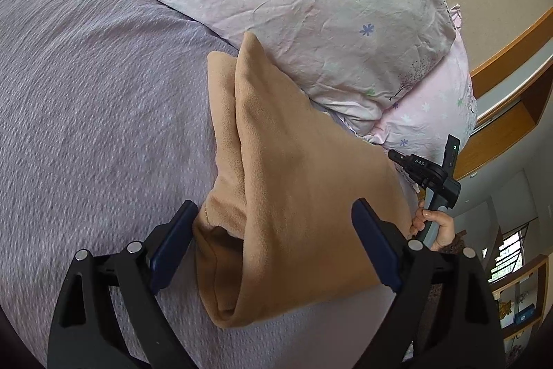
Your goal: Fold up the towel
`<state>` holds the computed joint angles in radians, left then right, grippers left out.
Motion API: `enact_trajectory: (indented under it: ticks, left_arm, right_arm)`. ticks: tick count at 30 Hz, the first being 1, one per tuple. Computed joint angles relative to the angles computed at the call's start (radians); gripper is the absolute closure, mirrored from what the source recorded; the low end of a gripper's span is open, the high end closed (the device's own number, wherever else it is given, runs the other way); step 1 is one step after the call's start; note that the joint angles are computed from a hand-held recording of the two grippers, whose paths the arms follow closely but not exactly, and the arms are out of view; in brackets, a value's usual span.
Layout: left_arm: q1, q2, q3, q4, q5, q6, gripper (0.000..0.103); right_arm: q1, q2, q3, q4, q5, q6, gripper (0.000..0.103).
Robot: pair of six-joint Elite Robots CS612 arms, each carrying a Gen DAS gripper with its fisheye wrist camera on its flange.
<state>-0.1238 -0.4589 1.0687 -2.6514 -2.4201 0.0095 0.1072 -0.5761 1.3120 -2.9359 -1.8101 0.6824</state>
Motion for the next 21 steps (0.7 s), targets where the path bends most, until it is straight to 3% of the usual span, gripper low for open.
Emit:
enact_trajectory:
  ticks: [2, 3, 5, 8, 10, 12, 14, 18, 19, 21]
  left_arm:
    - [0.0, 0.001, -0.001, 0.002, -0.002, 0.0, 0.012]
    - [0.0, 0.0, -0.001, 0.002, -0.003, -0.001, 0.012]
    - [0.0, 0.0, -0.001, 0.002, -0.002, -0.002, 0.012]
    - [0.0, -0.002, 0.001, 0.01, -0.001, -0.007, 0.012]
    - [0.002, -0.006, 0.007, 0.019, -0.006, -0.017, 0.012]
    - [0.004, -0.011, 0.017, 0.017, -0.009, -0.021, 0.012]
    - [0.003, -0.016, 0.027, 0.009, -0.002, -0.023, 0.012]
    - [-0.005, -0.024, 0.048, -0.042, 0.039, -0.07, 0.013]
    - [-0.009, -0.029, 0.057, -0.062, 0.064, -0.101, 0.014]
    - [-0.017, -0.04, 0.073, -0.087, 0.125, -0.152, 0.03]
  right_arm:
    - [-0.003, -0.02, 0.037, -0.037, 0.039, 0.005, 0.063]
    - [-0.007, -0.028, 0.065, -0.095, 0.096, 0.012, 0.036]
    - [-0.01, -0.041, 0.113, -0.184, 0.185, 0.004, 0.033]
    - [-0.014, -0.04, 0.125, -0.087, 0.257, 0.002, 0.03]
    - [-0.003, -0.058, 0.156, -0.123, 0.223, -0.01, 0.033]
    - [-0.003, -0.08, 0.212, -0.238, 0.272, 0.039, 0.032]
    - [-0.005, -0.086, 0.263, -0.411, 0.327, 0.045, 0.025]
    - [0.005, -0.072, 0.321, -0.683, 0.329, 0.039, 0.016]
    - [0.004, -0.057, 0.328, -0.753, 0.332, 0.07, 0.016]
    - [-0.008, -0.041, 0.341, -0.822, 0.37, 0.144, 0.016]
